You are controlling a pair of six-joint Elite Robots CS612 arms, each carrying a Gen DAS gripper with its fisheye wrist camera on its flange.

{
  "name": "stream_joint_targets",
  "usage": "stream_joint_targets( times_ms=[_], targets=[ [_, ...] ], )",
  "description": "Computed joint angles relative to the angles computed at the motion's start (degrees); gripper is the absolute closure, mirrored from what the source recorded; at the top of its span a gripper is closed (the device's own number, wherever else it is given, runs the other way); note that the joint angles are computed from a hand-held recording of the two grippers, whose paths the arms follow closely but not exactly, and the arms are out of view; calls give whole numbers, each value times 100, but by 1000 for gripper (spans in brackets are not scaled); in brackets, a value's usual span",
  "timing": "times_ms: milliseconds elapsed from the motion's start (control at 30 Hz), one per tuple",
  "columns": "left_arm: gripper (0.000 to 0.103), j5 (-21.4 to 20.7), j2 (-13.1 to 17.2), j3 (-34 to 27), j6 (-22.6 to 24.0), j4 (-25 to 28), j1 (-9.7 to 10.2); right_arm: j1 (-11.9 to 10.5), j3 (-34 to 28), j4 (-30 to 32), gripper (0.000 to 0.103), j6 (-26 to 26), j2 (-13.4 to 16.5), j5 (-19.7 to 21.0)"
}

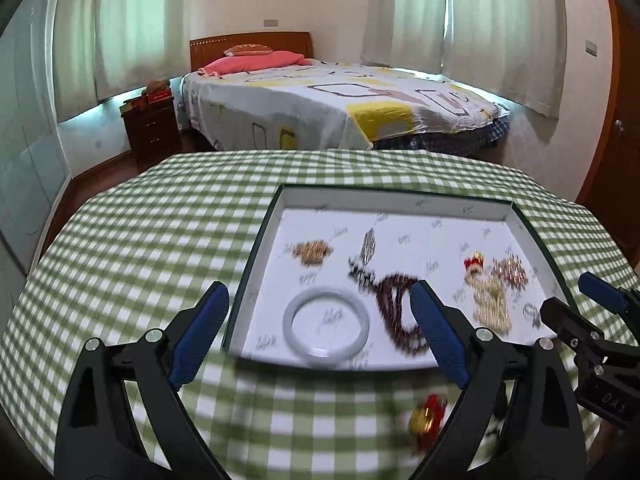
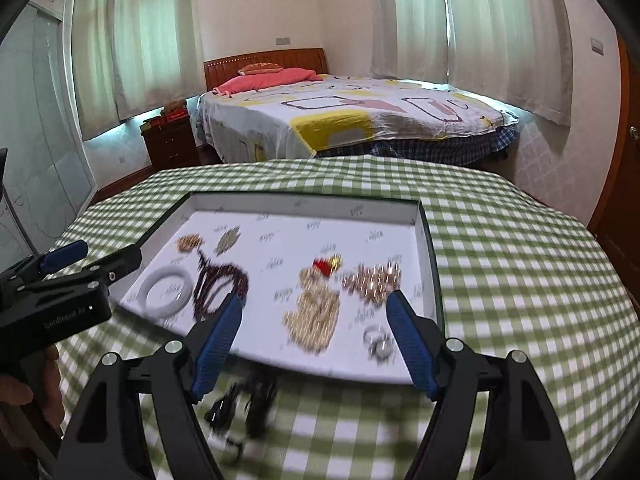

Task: Organize jewelry
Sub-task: 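Move the right tool to the black beaded pendant while the left tool moves to the red knot charm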

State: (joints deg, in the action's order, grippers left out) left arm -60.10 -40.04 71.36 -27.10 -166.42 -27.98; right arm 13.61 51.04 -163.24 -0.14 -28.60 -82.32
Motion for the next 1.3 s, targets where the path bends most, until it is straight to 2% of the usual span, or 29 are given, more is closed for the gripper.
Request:
stream_joint_targets(
  times_ms=[133,267,300,500,700,767,1067,1167,1300],
  targets=[
    [13,99,-141,325,-101,-47,-52,10,399,-183,31,42,-163,9],
    [13,155,-277,618,-206,-97,-94,40,663,-260,47,45,-268,12],
    [13,177,-311,688,-223,-118,-106,43,700,-236,48,41,-282,55],
    [13,353,-502,1043,-318,-156,-126,75,710,-105,55,-48,-277,246],
    [13,432,-637,1286,-600,-142,-85,156,590,111,63,-223,-196,362],
    [13,453,-661,1329,-685,-125,-68,175,548,215,67,-270,-167,381],
    [13,301,-645,1323,-791,-53,-33,212,324,716,73,-406,-39,349],
    [13,246,-625,1302,-750,-39,-43,198,342,719,82,-409,-43,364],
    [13,140,-599,1272,-714,-30,-60,171,428,674,82,-396,-87,378]
  ],
)
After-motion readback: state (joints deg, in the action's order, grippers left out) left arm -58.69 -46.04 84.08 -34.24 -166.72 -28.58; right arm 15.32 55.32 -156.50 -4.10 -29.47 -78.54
